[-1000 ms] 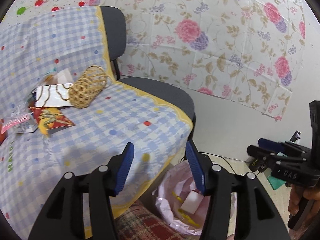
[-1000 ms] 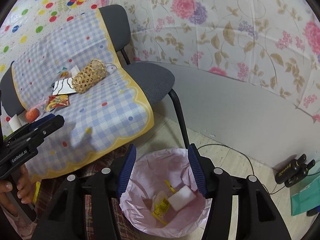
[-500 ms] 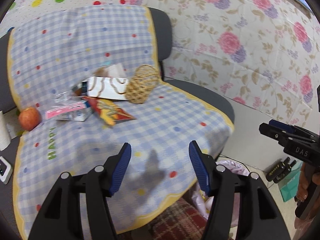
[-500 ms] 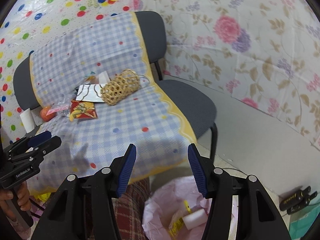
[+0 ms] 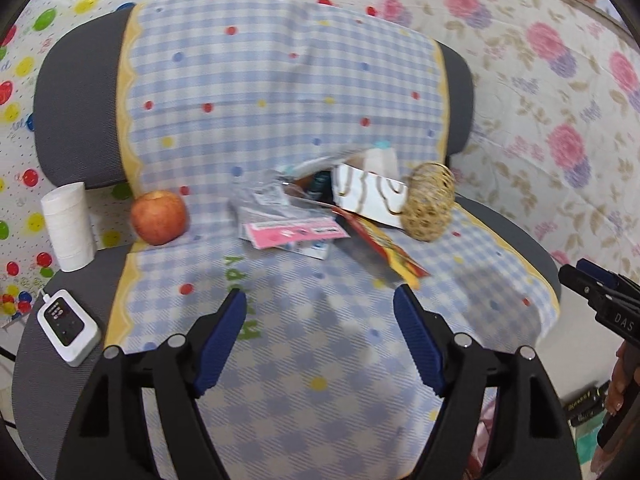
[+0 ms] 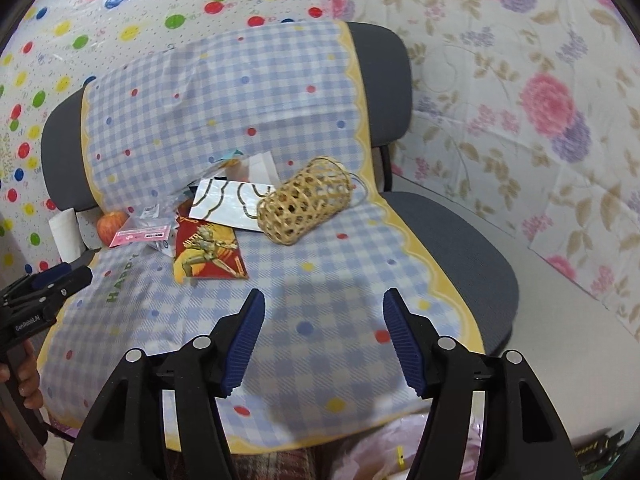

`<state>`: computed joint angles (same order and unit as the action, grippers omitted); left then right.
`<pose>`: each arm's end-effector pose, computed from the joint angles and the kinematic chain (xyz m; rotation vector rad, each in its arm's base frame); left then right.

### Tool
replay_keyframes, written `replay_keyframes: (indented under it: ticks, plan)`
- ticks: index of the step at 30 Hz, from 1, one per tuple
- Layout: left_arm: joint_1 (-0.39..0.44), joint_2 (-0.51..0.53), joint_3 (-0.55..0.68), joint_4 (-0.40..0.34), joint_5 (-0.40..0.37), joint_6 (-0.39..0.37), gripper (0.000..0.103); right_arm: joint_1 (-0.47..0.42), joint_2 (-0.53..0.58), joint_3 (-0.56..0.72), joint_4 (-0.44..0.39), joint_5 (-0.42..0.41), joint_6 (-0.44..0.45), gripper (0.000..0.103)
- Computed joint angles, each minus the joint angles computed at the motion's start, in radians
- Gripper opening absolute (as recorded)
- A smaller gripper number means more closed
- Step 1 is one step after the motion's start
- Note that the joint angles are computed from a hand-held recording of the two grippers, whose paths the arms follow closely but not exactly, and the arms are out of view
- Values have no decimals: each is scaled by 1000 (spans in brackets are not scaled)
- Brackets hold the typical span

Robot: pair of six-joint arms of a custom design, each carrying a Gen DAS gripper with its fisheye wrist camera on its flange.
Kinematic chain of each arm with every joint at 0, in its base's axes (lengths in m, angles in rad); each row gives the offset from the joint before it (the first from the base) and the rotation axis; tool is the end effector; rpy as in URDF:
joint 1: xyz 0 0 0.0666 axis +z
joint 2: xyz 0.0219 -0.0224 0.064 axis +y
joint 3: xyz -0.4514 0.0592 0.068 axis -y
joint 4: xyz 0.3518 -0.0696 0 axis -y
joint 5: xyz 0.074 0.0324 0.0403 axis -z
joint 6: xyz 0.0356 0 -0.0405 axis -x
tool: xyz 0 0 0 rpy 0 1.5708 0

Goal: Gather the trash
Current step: 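Return both grippers open to the chair seat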

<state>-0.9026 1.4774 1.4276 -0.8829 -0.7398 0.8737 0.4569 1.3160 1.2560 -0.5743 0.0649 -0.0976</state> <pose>0.3026 -0.3452 0.4882 -0.2486 2.1920 -0.0256 0.3720 0.1799 0.4984 -0.3598 2.1843 0.2373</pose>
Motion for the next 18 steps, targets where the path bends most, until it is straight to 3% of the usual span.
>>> replay_keyframes:
  ticks: [15, 18]
  plan:
    - [136, 18, -9, 11, 56, -27, 74, 129, 226, 137, -32, -75, 110, 65]
    - [150, 17, -18, 34, 78, -35, 74, 147, 260, 160, -38, -78, 133, 72]
